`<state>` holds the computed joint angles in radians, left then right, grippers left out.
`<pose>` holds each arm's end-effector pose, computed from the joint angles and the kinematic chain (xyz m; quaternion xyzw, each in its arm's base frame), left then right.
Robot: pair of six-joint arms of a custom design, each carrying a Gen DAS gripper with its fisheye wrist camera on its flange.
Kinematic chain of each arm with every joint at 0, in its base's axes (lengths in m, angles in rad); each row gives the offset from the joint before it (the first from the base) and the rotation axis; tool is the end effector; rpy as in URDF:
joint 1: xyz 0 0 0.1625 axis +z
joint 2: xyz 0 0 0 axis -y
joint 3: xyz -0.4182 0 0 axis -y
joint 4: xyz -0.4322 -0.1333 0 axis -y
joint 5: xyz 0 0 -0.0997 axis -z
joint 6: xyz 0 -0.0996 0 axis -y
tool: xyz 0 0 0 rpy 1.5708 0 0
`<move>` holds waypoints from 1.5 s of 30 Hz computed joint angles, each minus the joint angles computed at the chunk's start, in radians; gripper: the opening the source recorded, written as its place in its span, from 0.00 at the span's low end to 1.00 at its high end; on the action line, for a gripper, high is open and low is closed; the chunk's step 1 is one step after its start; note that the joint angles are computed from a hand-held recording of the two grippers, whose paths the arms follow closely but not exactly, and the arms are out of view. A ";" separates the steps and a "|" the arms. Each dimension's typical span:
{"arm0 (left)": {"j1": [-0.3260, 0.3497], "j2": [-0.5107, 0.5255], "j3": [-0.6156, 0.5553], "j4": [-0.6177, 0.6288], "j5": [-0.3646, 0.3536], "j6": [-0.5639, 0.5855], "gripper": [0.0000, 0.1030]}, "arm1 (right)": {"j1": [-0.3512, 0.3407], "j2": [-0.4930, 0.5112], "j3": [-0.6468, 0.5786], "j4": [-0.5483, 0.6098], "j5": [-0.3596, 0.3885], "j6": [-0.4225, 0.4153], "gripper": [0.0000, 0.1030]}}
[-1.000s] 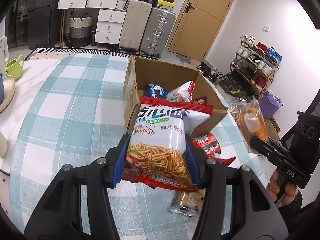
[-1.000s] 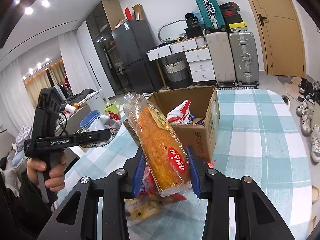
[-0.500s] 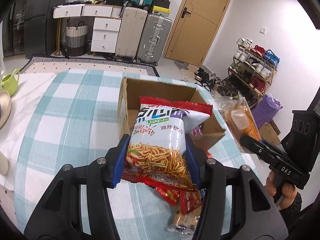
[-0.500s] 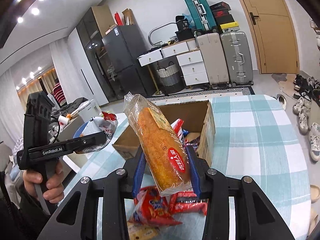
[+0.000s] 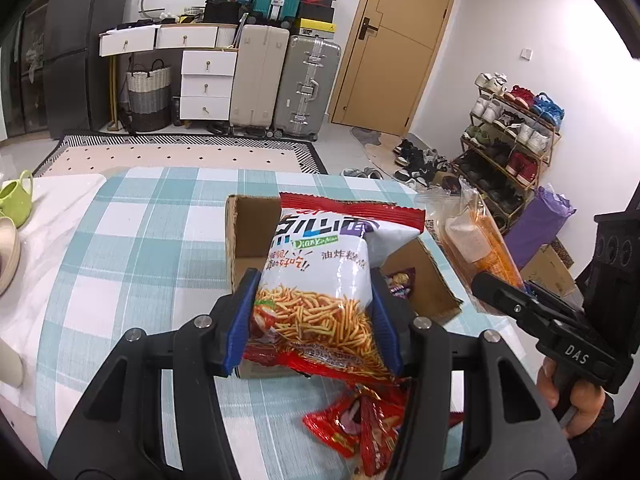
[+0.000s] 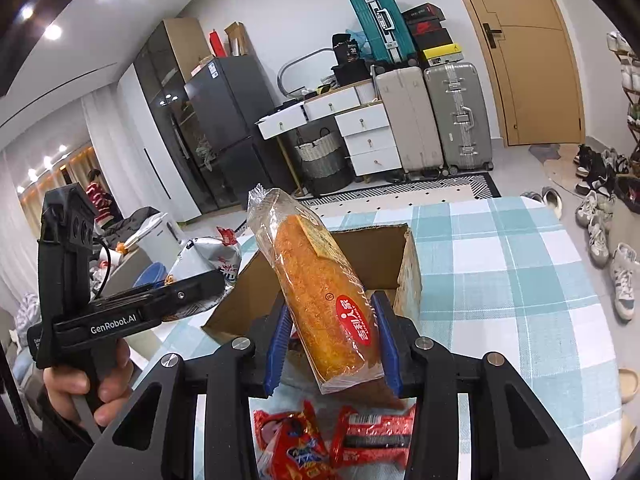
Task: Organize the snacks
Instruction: 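Lower both held snacks into the box opening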
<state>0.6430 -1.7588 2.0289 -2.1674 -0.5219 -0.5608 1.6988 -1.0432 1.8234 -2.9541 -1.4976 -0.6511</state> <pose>-0.2274 -0.4448 0.4430 0.0758 0.8546 -0.4382 0.2681 0.2232 -0.6329 0.1946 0.3724 -0.8786 0.2957 0.0430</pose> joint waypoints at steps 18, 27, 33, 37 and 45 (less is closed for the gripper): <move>0.122 0.103 -0.057 -0.130 -0.025 0.118 0.49 | 0.042 0.154 -0.139 -0.035 -0.108 -0.007 0.38; 0.154 0.167 -0.081 -0.187 -0.015 0.182 0.49 | 0.047 0.199 -0.198 -0.016 -0.105 -0.018 0.38; 0.160 0.184 -0.085 -0.183 0.008 0.192 0.49 | 0.047 0.231 -0.236 0.006 -0.120 -0.023 0.38; 0.155 0.197 -0.084 -0.166 0.040 0.198 0.49 | 0.048 0.248 -0.255 0.034 -0.142 -0.028 0.38; 0.158 0.202 -0.090 -0.131 0.013 0.196 0.49 | 0.043 0.262 -0.274 0.044 -0.159 -0.031 0.39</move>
